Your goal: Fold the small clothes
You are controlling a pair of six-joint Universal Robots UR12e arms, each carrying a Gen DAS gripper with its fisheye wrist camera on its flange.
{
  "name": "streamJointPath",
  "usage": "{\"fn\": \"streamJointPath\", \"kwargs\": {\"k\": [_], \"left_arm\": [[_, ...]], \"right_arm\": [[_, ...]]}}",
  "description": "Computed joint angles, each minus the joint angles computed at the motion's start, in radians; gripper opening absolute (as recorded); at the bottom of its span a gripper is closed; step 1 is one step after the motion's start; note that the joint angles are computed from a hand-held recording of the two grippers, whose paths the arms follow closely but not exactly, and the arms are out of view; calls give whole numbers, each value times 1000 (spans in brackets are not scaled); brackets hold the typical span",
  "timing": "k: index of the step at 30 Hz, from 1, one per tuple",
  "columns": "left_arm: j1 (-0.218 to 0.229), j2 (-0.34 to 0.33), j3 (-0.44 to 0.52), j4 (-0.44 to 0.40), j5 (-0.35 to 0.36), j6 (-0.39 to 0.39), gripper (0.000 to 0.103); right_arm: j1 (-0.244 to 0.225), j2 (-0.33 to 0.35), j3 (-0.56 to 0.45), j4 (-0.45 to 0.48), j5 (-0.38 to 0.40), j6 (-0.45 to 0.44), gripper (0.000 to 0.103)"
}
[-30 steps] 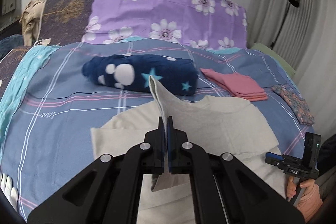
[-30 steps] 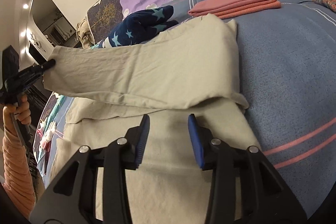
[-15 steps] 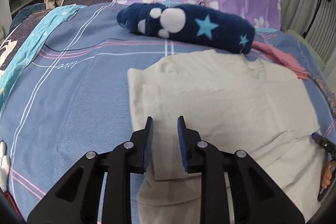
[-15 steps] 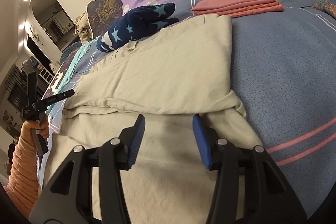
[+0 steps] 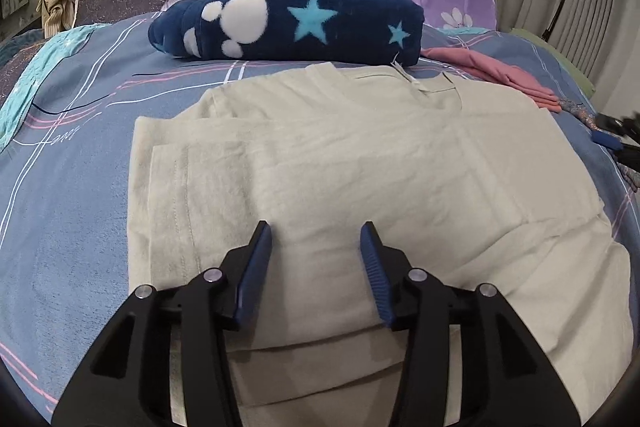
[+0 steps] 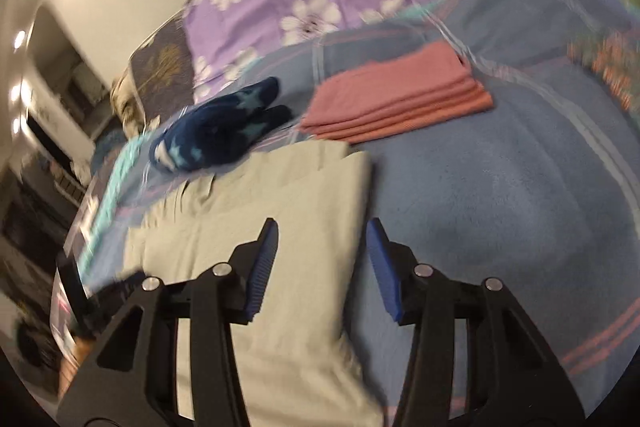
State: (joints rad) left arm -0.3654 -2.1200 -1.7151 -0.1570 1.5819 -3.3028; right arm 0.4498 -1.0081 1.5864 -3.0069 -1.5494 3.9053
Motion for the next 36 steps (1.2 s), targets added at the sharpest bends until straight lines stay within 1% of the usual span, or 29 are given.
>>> {"fn": "streamJointPath", "kwargs": {"k": [2,4,5,7,9,10,11,12,14,15,16,17,18,19,21,22,24,26,27,29,30,31,32,33,34,35,36], "left_arm": [[-3,0,-1,2,12,6,48],[-10,-1,1,-2,35,16,49],[-13,-2,4,-4,45,22,49],[-16,-3,6,-7,54,26,49],[-14,-2,4,-4,48,25,50],[-13,-1,3,-3,45,24,50],[-12,-1,3,-2,41,23,50],[-11,-1,2,0,38,22,50],[-11,-1,1,1,37,22,50],[-11,-1,2,1,38,22,50],[-12,-1,2,0,40,23,50],[-13,-2,3,-1,42,24,50],[-13,-2,4,-2,45,25,51],[-14,-2,3,-1,46,26,51],[-13,-1,2,0,44,25,51],[-13,-1,2,1,42,25,51],[-12,-1,1,2,39,24,51],[-12,0,1,2,38,24,52],[-12,-1,1,2,38,24,52],[-12,-1,2,1,35,25,53],[-12,-1,2,1,34,27,54],[-12,-1,3,0,34,28,54],[-13,-1,3,0,35,29,55],[-13,-1,3,0,35,29,55],[-13,-1,3,1,36,29,55],[-13,-1,3,1,36,29,55],[-13,-1,3,1,36,29,55]], "right_arm": [[-18,25,-34,34,29,37,47],[-31,52,-82,97,49,74,48],[-39,65,-103,124,75,100,51],[-56,82,-125,163,137,141,51],[-65,100,-152,183,180,153,51],[-63,102,-164,202,177,140,40],[-60,104,-178,226,171,121,7],[-53,101,-186,250,148,104,3],[-24,86,-188,233,26,64,2],[-8,78,-189,229,-38,37,2],[15,71,-200,244,-132,-3,2],[32,71,-209,257,-200,-32,2],[41,74,-220,279,-240,-50,2],[50,86,-246,341,-289,-66,2],[56,116,-289,434,-348,-80,2],[57,134,-302,443,-369,-103,2],[57,143,-294,431,-388,-132,5],[61,129,-257,383,-410,-117,20],[64,120,-242,362,-418,-120,20],[79,98,-207,303,-445,-169,20],[86,89,-192,269,-445,-202,20],[93,77,-173,233,-426,-244,20],[95,65,-153,206,-385,-274,20],[88,54,-136,187,-319,-295,21],[82,41,-109,166,-215,-301,30],[70,34,-89,159,-115,-291,35],[62,29,-75,159,-57,-289,35]]}}
